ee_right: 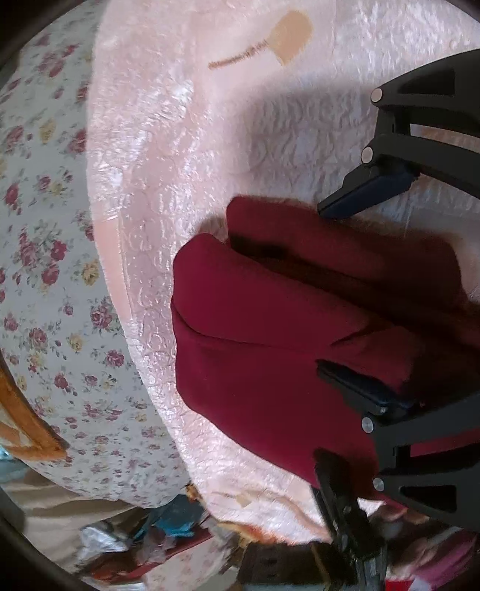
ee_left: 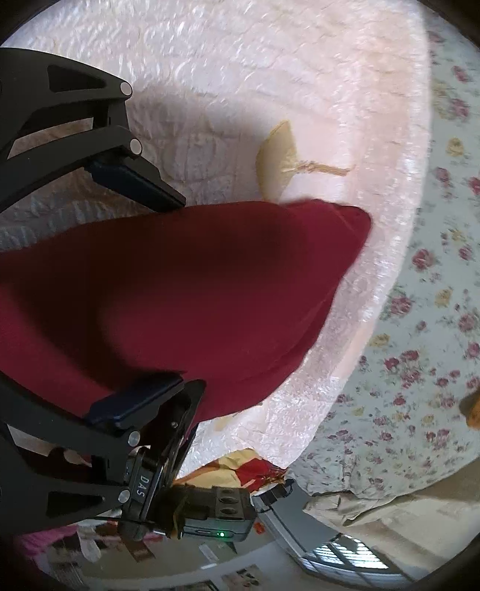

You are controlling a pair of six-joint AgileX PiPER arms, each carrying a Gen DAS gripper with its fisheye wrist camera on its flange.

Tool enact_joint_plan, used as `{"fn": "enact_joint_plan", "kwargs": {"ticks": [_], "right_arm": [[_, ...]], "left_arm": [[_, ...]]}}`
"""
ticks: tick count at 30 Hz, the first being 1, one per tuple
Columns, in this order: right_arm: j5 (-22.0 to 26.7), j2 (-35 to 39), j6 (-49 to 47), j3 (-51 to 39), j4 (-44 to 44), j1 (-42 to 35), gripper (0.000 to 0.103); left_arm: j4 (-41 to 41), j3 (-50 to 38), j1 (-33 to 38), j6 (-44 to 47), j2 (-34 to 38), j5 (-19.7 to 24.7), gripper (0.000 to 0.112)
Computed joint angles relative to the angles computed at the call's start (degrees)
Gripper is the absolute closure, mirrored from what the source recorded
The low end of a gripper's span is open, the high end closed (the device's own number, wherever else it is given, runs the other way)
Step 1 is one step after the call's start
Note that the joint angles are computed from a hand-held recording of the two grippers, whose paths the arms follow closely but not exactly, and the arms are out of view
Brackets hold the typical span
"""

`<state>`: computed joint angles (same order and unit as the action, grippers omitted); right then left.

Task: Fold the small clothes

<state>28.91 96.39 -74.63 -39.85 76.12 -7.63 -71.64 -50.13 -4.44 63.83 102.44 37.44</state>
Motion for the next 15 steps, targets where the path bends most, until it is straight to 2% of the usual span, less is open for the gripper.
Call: {"fn": "enact_joint_plan", "kwargs": {"ticks": [2,4,5,6,8,9,12,15], "right_arm": [[3.42,2.27,-1.6,-0.67,2.21,-1.33,0.024],[4.69,2.86,-1.94,-0.84,2.83,-1.42,0.024],[4.92,2.75,-2.13,-0.84,3.06,-0.96,0.028],[5.43,2.48,-2.27,-0.81,3.24,-0.5,0.04],[4.7,0.7,-0.48,-0.47,2.29,0.95,0.046],[4.51,-0.31,0.19,-0.24,1.6,1.39,0.052],[7.93,-4.71,2.86,0.93,-0.78,0.98,0.06],[10.82,-11.12,7.4,3.41,-5.33,1.5,0.061]], "left_arm": [[2.4,-1.83,0.25,-2.53,2.06,2.27,0.024],[2.7,-1.4,-0.41,-2.09,1.36,1.56,0.025],[3.43,-1.24,-0.96,-2.42,0.82,0.88,0.028],[3.44,-0.82,-1.1,-2.32,0.25,0.58,0.03],[3.51,0.13,-0.56,-2.73,-1.23,1.22,0.037],[3.59,0.81,0.03,-2.74,-2.28,1.94,0.039],[5.46,4.12,2.91,-3.33,-8.16,6.33,0.043],[9.99,8.58,5.87,-6.13,-16.84,9.61,0.043]]}}
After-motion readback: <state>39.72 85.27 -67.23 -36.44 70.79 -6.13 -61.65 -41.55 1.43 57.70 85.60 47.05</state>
